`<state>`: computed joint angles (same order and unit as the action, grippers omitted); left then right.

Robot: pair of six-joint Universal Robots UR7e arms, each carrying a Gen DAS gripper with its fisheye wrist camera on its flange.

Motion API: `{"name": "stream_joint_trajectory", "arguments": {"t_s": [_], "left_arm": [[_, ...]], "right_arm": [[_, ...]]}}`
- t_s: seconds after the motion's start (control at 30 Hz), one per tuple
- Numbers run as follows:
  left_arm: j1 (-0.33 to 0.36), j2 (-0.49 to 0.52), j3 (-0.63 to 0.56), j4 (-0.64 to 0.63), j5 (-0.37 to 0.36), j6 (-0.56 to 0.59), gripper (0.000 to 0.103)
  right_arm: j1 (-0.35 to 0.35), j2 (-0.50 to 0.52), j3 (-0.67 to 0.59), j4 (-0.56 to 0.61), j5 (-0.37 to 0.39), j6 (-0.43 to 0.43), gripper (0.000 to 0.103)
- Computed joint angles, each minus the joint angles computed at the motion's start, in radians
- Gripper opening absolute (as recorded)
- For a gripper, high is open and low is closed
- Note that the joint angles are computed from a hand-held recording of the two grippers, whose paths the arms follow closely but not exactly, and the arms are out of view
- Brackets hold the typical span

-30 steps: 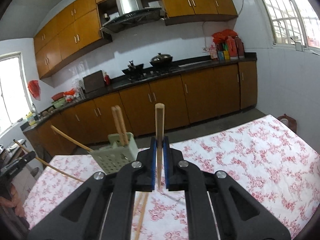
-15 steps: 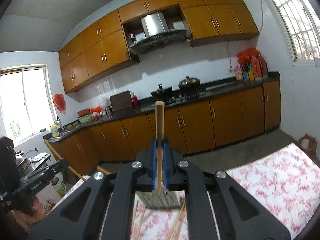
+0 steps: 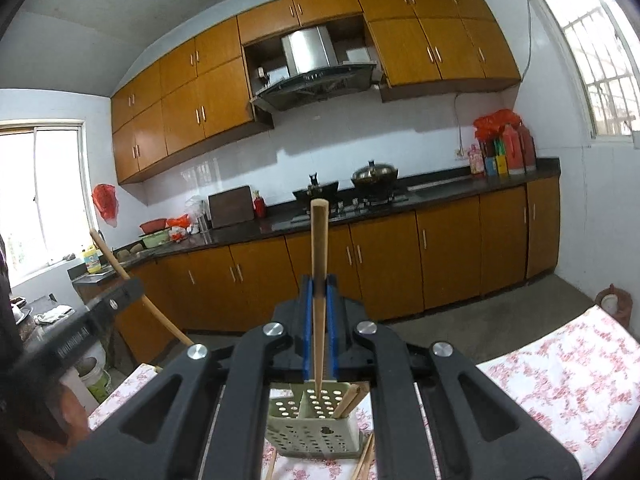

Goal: Organize utensils
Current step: 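Lower the chopstick into the green caddy and open the right tool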

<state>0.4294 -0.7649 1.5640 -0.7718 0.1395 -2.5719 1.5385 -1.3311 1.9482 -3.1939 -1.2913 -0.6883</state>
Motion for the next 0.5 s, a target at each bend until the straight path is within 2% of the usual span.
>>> {"name": "stream_joint_trajectory", "arguments": {"t_s": [0.13,0.3,0.4,0.47,0.5], "left_arm": [[0.022,0.050,-0.074,0.276,0.003,-0.257,0.007],[0.023,0.092,-0.140,0.539,0.001,-0.499,0.008],[0.018,0.085,-0.139,0.573,-0.005,-0.538,0.008],[0.010,0.092,-0.157,0.668,-0.005,-0.635,0.009],[0.007,0.097,-0.167,0.713,-0.008,-0.680,0.010]], "right_arm": [[-0.005,0.034,-0.012,0.017,-0.022,0.002,0.008],[-0.003,0.045,-0.007,0.019,-0.040,-0.006,0.009],[-0.008,0.031,0.007,0.012,-0.030,-0.013,0.011],[-0.017,0.011,0.027,0.002,-0.024,-0.021,0.021],[-0.023,-0.001,0.038,-0.001,-0.018,-0.026,0.023]]}}
